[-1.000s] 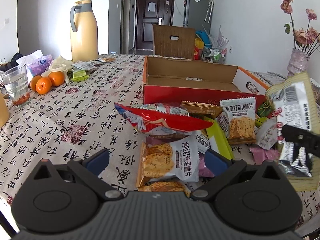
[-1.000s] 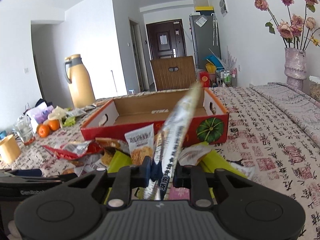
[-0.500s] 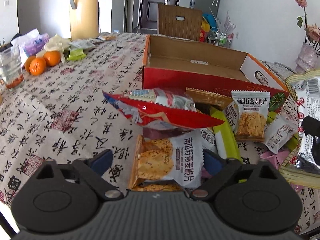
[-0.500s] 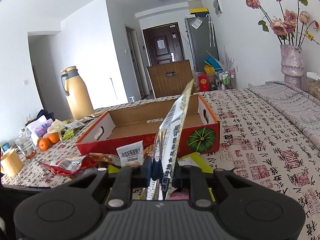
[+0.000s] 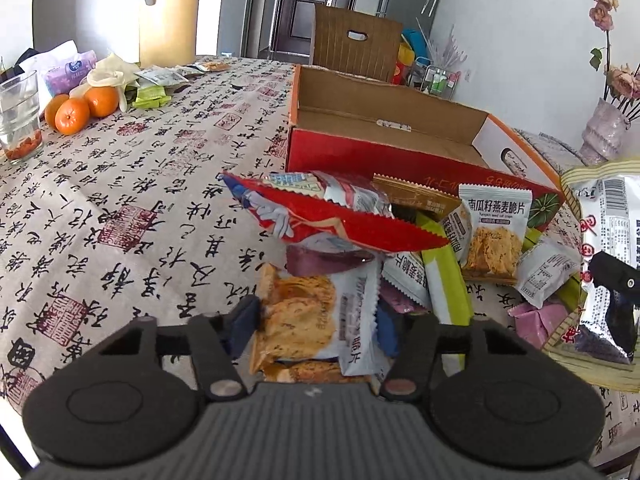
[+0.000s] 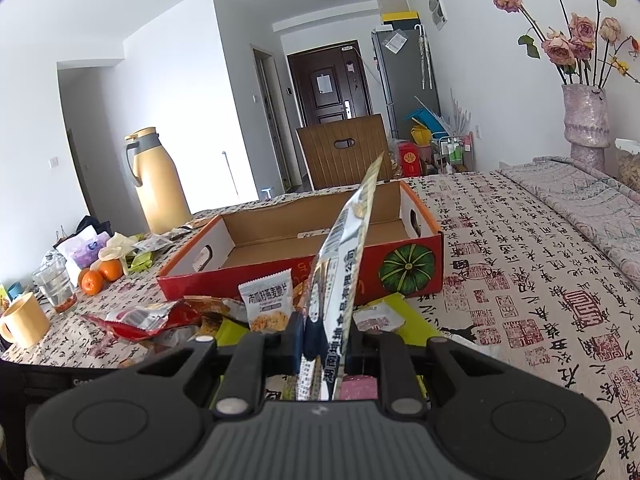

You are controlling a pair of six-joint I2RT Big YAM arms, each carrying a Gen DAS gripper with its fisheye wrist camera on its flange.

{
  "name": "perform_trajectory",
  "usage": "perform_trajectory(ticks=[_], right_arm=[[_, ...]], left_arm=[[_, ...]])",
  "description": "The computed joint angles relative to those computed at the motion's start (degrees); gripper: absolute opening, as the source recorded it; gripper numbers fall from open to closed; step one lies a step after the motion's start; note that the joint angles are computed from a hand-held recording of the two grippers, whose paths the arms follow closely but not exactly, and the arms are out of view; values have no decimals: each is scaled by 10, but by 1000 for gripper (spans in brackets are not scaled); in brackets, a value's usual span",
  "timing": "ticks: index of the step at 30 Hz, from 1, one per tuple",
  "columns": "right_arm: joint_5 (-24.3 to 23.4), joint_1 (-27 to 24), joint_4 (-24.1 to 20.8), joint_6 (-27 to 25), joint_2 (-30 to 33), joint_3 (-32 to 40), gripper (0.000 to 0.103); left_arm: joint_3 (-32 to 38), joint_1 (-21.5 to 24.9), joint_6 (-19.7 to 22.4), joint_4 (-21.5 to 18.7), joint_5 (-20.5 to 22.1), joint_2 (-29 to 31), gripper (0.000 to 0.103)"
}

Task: Organize snacks
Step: 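Lift the white packet with the right gripper while the left gripper grasps a cracker pack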

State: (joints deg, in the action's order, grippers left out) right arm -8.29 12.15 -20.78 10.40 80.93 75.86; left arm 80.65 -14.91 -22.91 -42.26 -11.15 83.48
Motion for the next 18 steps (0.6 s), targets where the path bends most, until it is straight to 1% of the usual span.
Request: perform_trajectory(ticks=[6,12,15,18], right_arm=[[5,2,7,2,-11,-11,18],[11,2,12,4,-20,-17,18],[15,2,17,4,-25,-20,18],[18,3,21,2,-30,-23,18]], left_arm=[[-11,1,2,8,-2,-13,53],[-24,-4,14,23,-13,-32,53],[-33,-9,24,33,-20,-46,53],[-45,-18,38,52,-31,-63,53]])
